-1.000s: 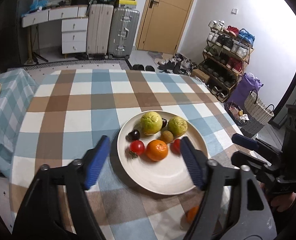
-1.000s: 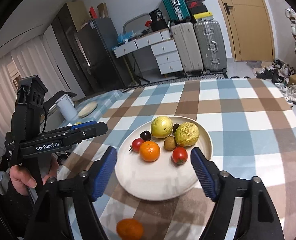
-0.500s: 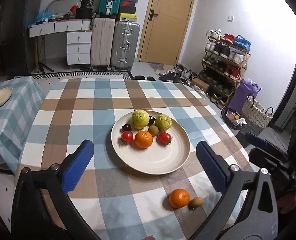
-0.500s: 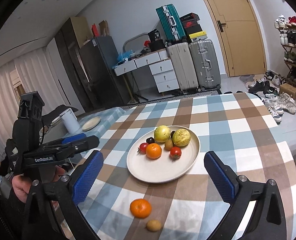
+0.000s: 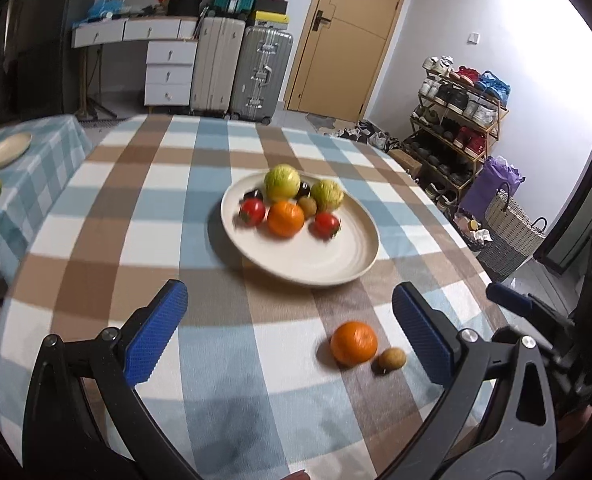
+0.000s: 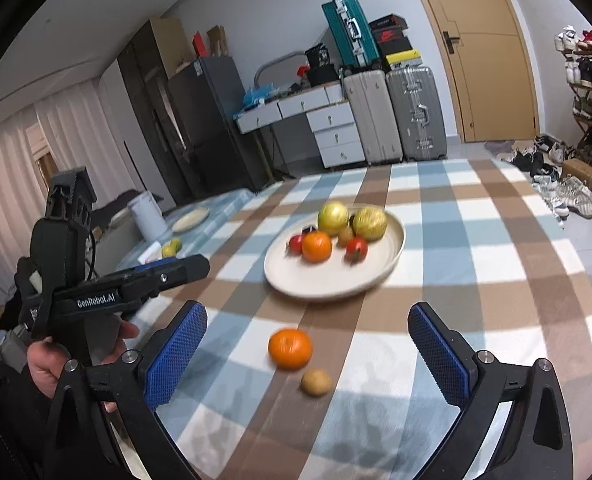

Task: Organize fruits
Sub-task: 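Withdraw both grippers back toward the last orange and kiwi, then grasp the brown kiwi with the right gripper while the left grasps the orange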

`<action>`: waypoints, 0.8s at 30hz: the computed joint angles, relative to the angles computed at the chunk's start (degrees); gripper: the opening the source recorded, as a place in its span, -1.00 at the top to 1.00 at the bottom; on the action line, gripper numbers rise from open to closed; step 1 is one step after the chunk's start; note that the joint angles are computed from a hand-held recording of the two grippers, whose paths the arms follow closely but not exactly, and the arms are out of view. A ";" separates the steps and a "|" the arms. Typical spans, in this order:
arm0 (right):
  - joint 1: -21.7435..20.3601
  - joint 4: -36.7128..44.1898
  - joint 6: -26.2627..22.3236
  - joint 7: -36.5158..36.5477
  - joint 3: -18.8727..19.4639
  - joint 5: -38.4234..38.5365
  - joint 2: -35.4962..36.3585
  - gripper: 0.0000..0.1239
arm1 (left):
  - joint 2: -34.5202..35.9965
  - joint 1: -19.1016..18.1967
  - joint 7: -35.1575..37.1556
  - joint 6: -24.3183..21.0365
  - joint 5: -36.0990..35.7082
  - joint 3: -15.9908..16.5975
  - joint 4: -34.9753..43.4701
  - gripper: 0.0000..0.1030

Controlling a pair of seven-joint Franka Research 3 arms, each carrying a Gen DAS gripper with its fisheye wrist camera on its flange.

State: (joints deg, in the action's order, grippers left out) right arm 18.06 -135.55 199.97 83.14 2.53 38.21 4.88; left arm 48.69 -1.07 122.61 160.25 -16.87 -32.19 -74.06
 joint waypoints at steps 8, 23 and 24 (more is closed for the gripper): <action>-5.11 -0.19 -4.28 7.72 4.08 -10.46 3.08 -0.66 | 0.90 -0.10 -1.91 -0.03 1.14 1.86 -1.65 -0.98; -10.71 3.45 -11.89 17.60 6.52 -22.70 7.28 -0.10 | 4.44 -0.87 -3.67 -3.16 3.24 3.04 2.45 -0.98; -9.63 3.79 -12.43 17.13 5.52 -22.12 7.42 -0.01 | 4.59 -1.02 -3.70 -3.35 3.30 3.19 2.74 -0.98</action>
